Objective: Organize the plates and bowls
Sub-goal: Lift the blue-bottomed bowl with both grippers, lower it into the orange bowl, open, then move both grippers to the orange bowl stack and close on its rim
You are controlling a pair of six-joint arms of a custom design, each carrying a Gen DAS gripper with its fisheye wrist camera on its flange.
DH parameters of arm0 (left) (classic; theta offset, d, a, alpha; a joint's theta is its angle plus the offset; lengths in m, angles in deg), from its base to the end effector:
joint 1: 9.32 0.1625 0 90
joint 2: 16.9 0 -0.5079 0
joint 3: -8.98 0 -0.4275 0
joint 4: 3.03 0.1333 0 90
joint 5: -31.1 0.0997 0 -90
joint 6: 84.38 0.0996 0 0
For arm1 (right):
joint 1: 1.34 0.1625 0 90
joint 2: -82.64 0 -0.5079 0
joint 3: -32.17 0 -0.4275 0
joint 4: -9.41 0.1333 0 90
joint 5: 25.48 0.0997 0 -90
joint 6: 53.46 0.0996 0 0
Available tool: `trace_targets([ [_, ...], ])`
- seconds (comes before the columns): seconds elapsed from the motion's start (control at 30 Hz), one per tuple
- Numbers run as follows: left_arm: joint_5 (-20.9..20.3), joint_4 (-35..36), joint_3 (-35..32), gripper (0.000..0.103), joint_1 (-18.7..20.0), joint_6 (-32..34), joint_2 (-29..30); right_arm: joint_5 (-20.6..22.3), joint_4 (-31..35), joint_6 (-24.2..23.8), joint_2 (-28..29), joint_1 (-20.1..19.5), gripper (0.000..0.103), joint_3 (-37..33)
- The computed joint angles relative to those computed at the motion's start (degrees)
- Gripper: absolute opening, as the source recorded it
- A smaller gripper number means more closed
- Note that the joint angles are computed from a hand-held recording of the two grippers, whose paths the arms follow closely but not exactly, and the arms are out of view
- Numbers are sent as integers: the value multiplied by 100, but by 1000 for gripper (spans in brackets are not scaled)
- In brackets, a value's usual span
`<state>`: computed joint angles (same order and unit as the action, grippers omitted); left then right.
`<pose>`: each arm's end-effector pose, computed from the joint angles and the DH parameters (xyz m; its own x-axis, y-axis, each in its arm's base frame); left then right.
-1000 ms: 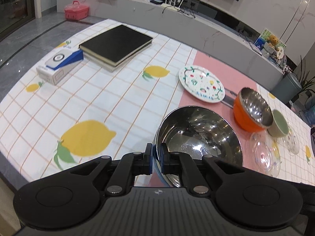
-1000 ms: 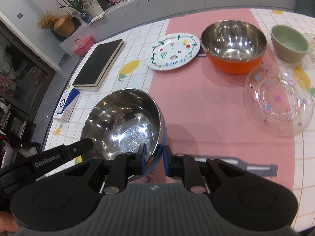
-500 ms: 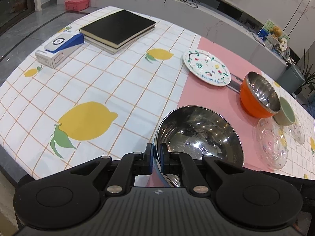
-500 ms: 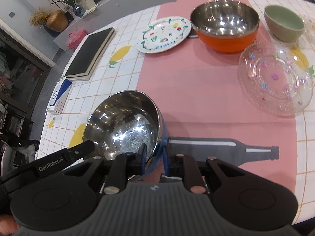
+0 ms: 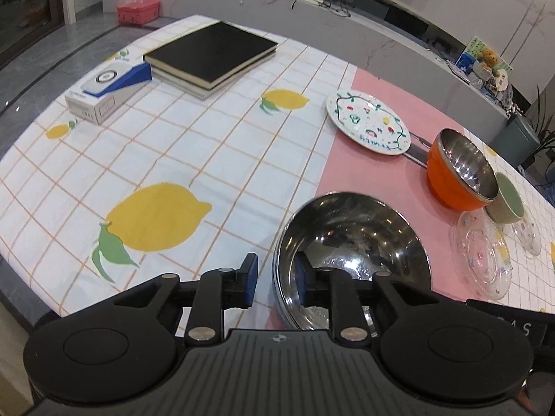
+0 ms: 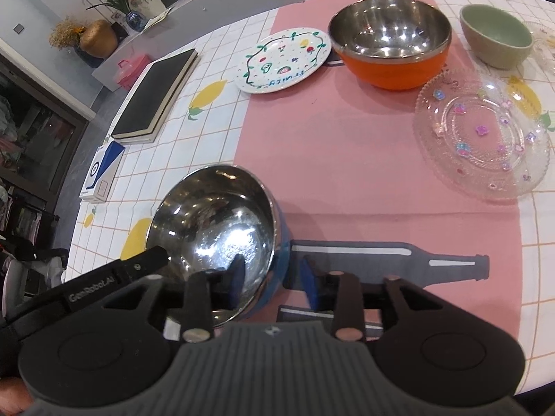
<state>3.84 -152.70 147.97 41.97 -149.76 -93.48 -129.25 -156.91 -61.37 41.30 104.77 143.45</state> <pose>-0.0853 -0.4612 0.2273 -0.7057 -0.5754 -0.4134 -0.0405 0.6153 -0.7873 0.2823 -0.5823 0.0114 -0.8936 -0.3732 0.2496 -0.4026 0.9121 -0.0775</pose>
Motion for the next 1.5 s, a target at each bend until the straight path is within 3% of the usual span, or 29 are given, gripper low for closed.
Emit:
trace_targets([
  [0.2,366,553,-53,32,-164,-16,-74,72,-81,2,-99,-5,41,31],
  [0.4,812,1047,-168,32,-376,-60,-125,-61,-755,-509,-243,82,45,195],
  [0.53,846,296,-192,32,-437,544,-23,-185,-1217,-805,-315,79,45,237],
  [0.7,753,-1489,-290,31,-453,2112,463,-243,-1443,-786,-411,-45,50,167],
  [0.83,443,-2674,-485,31,-400,3150,871,-309,-1703,-790,-461,-140,50,146],
  [0.93,310,-3444,-673,31,-348,3832,1210,-468,-2019,-950,-434,-163,58,124],
  [1.13,152,-4014,-1084,31,-220,4289,1655,-511,-2451,-1099,-390,-288,57,55],
  [1.3,367,-4113,-1427,31,-134,4497,2022,-480,-2682,-1093,-298,-399,57,-42],
  [1.43,-122,-3341,-1662,31,36,4292,1963,-444,-2588,-998,-221,-470,57,-190],
  [1.5,-137,-3058,-1796,31,99,4160,2013,-477,-2423,-938,-185,-495,58,-305],
])
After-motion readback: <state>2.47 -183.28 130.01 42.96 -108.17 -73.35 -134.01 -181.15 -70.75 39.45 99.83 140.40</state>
